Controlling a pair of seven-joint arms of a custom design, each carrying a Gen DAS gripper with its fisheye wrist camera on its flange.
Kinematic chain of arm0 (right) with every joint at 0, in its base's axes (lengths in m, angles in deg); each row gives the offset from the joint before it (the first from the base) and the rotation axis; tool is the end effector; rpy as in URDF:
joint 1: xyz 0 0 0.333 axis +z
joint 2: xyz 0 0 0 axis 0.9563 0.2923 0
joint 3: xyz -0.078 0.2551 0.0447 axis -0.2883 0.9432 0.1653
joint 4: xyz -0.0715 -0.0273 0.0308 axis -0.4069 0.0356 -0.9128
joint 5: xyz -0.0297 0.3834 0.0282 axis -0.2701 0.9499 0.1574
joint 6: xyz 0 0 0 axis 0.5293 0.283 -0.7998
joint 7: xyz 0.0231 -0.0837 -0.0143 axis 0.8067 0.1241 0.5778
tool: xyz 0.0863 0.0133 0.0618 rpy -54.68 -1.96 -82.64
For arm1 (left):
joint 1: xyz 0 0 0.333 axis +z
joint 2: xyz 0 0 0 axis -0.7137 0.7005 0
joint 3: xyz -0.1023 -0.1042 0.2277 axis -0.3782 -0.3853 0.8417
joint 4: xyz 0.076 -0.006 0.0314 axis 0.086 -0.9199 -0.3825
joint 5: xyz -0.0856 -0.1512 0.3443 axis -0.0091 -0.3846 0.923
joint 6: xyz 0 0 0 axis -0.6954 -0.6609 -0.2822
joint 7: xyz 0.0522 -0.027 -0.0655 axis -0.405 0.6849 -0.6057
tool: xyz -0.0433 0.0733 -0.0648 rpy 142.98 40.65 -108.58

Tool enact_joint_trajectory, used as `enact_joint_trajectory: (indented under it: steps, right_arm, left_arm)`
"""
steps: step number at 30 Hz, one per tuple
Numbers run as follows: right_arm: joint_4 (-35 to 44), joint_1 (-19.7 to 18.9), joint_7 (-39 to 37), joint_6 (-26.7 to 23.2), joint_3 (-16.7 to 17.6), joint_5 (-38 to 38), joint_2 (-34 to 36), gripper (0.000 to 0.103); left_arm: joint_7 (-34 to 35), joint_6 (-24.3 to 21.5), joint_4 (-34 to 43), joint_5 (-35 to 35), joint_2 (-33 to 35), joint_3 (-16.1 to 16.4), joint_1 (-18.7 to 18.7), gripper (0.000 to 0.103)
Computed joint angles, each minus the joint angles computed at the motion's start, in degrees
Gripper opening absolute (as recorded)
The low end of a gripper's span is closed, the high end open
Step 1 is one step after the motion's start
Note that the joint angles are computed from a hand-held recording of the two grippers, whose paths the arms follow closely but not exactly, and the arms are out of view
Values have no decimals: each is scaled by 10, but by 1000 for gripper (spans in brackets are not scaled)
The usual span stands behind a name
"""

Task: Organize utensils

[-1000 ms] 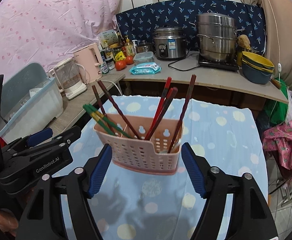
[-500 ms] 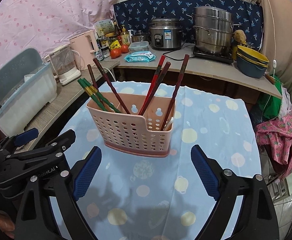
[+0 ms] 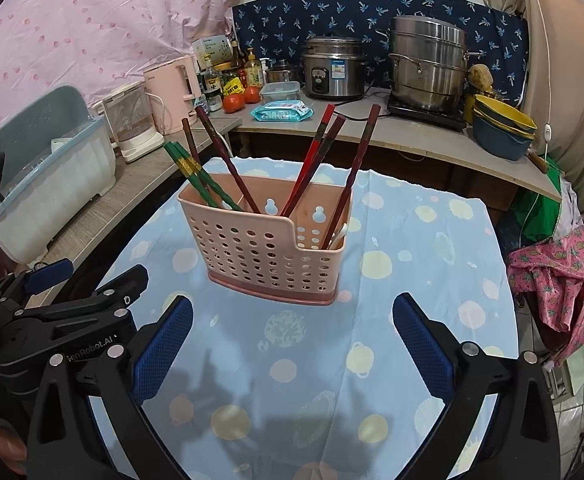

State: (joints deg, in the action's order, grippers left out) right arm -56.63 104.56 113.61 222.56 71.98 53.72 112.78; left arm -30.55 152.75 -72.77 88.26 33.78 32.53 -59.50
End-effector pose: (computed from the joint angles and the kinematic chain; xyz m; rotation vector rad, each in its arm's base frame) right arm 0.5998 0.4073 0.6031 -2.0294 1.2628 -0.4310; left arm 0.5467 -0.2338 0.5929 -2.0790 1.2904 -0.4846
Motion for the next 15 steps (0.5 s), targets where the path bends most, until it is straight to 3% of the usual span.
enact_joint_trajectory:
  steps: [15]
  right_arm:
    - [-57,1,13,30,-1,-23,-35,97]
  left_arm:
    - [-5,-2,-11,-2,-6,-3,-1,95]
